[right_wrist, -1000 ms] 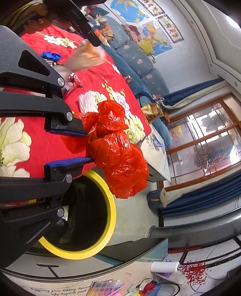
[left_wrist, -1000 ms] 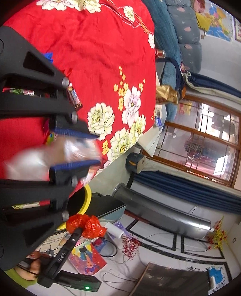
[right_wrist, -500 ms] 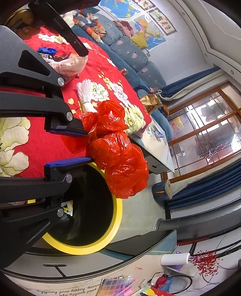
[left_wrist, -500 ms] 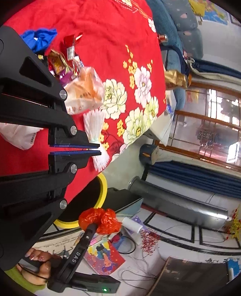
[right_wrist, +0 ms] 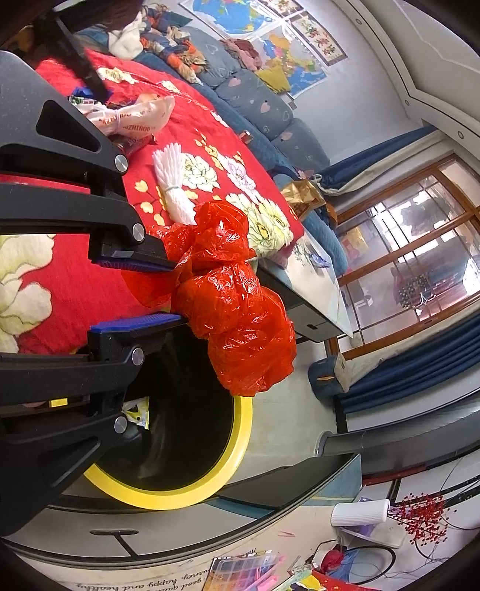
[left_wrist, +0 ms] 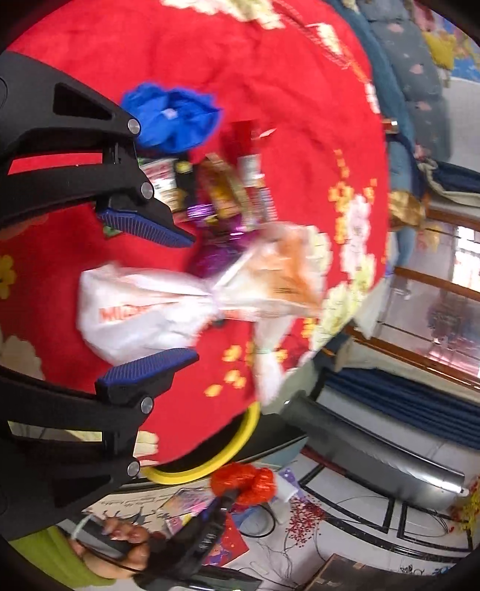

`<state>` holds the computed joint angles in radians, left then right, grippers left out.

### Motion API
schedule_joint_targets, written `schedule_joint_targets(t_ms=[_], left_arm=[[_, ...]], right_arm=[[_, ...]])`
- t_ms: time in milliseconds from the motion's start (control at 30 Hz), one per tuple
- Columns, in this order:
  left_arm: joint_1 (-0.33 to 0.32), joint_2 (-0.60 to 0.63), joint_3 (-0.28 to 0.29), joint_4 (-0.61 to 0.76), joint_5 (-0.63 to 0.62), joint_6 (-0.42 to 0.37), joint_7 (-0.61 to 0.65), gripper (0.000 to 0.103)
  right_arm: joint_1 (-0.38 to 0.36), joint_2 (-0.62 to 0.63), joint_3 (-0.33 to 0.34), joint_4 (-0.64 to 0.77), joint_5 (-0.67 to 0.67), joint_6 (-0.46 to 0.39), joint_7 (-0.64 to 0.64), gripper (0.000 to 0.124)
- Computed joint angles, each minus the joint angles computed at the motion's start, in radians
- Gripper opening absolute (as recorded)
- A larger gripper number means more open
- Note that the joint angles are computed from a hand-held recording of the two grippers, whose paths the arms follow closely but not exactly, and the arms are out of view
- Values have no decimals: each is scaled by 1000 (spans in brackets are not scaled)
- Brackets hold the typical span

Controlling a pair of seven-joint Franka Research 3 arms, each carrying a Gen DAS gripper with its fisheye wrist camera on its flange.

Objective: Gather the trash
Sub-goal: 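Carry the clear bag and red bag over the yellow bin and open both tools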

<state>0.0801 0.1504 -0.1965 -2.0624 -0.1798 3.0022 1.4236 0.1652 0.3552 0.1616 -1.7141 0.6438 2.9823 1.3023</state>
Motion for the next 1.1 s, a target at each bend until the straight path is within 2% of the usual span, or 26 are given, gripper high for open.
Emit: schedule_joint_targets(t_ms=[133, 200, 367, 467, 567, 733, 867, 967, 1100], left_arm=[[-9, 7, -9, -7, -5, -25, 0, 49], [-37, 13, 15, -1, 58, -37, -39, 49], [-51, 29, 18, 18, 114, -66, -66, 21], [-51, 19, 13, 6, 123, -40, -66, 17], [-46, 13, -9, 11, 117, -4, -29, 17], [-29, 51, -65, 87, 57, -2, 66, 17], [-42, 104, -89, 170, 56, -20, 113, 17], [-49, 148, -110, 238, 53, -46, 138, 17], [-79, 210, -105, 325, 89, -80, 139, 17]], right_arm=[[3, 16, -26, 10, -23, -15, 27, 20], [-3, 20, -33, 10, -29, -22, 41, 20], [-21, 18, -29, -6, -22, -15, 56, 20], [-39, 17, -12, -13, 0, -10, 33, 20], [-38, 16, -13, -13, 4, -11, 31, 20], [-38, 20, -17, -8, 5, -25, 31, 20], [-31, 33, -38, 7, -20, -55, 54, 20], [-7, 36, -77, 3, -76, -75, 107, 20], [-32, 45, -67, 4, -82, -108, 96, 20]])
